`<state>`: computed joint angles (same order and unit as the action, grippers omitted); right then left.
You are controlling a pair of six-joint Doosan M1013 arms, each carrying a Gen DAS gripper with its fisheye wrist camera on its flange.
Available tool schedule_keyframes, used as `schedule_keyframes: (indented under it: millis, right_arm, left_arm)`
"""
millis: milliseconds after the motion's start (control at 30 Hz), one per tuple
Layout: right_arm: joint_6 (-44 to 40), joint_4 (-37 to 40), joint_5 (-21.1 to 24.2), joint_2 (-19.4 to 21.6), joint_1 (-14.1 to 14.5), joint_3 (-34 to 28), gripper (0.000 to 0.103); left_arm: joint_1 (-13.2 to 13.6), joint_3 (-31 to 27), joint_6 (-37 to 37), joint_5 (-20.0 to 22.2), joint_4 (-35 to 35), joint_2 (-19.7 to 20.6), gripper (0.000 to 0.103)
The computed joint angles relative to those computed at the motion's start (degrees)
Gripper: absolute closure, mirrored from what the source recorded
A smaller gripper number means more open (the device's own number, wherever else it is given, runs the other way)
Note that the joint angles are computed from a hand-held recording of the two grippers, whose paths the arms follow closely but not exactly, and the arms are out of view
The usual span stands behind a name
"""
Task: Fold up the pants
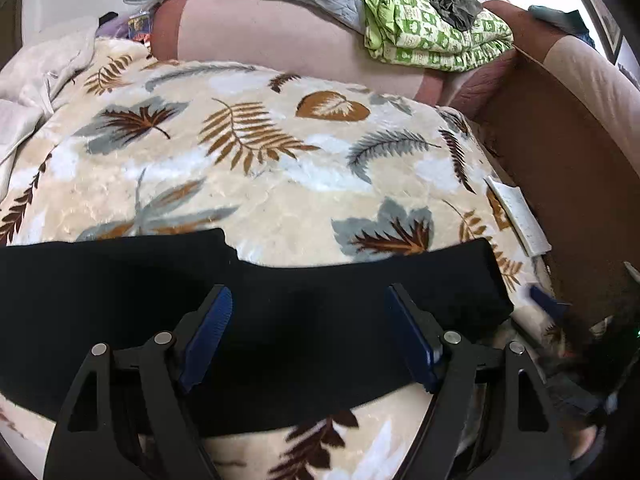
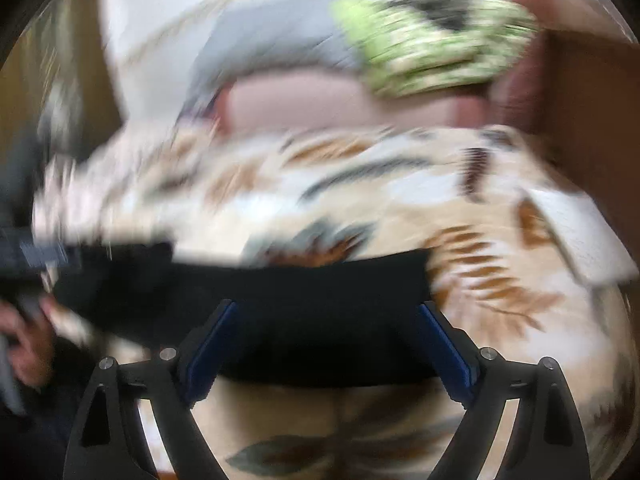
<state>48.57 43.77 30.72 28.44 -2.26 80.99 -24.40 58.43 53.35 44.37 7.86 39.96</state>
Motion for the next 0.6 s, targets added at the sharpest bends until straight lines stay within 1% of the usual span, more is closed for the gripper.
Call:
schedule_keyframes:
  millis: [33, 100, 133, 167, 233, 267, 333, 433, 533, 600]
  right_arm:
    - [0.3, 4.5, 0.1, -0.2, -1.4, 0.4, 0.012]
    - [1.1, 17.0, 3.8, 0.1, -5.0, 1.3, 0.012]
    - [2.2, 22.5, 6.7, 0.8, -6.6, 1.4, 0.012]
    - [5.1, 28.1, 11.1, 1.9, -8.3, 1.3, 0.013]
    - [9.9, 33.8, 17.9, 3.9, -10.2, 1.0, 0.014]
    - [11.7, 33.6, 19.6, 4.6, -10.5, 0.4, 0.014]
    - [16.1, 29.7, 22.2, 6.0, -10.3, -1.7, 0.014]
    - [19.4, 26.6, 25.8, 7.9, -9.5, -4.4, 0.015]
    - [25.6, 21.0, 24.0, 8.4, -8.6, -5.1, 0.025]
    - [26.5, 23.0, 23.0, 8.5, -8.7, -4.8, 0.025]
  left_arm:
    - [0.2, 0.0, -0.9, -0.1, -0.8, 0.1, 0.024]
    - [0.9, 0.6, -0.7, -1.4, -5.1, 0.2, 0.024]
    - [1.1, 0.7, -0.7, -1.6, -6.6, 0.2, 0.024]
    - [1.4, 1.0, -1.0, -2.1, -7.7, 0.2, 0.024]
    - [2.0, 2.1, -1.9, -3.7, -10.3, -0.2, 0.024]
    - [2.3, 2.5, -1.7, -4.1, -12.2, -0.3, 0.024]
    - [3.0, 2.8, -0.8, -4.1, -16.2, -0.3, 0.024]
    - [3.0, 2.7, 0.9, -3.6, -18.1, -0.2, 0.024]
    - [2.5, 2.7, 1.3, -3.7, -15.8, -0.4, 0.024]
    - [2.3, 2.5, 2.0, -3.3, -15.1, -0.4, 0.024]
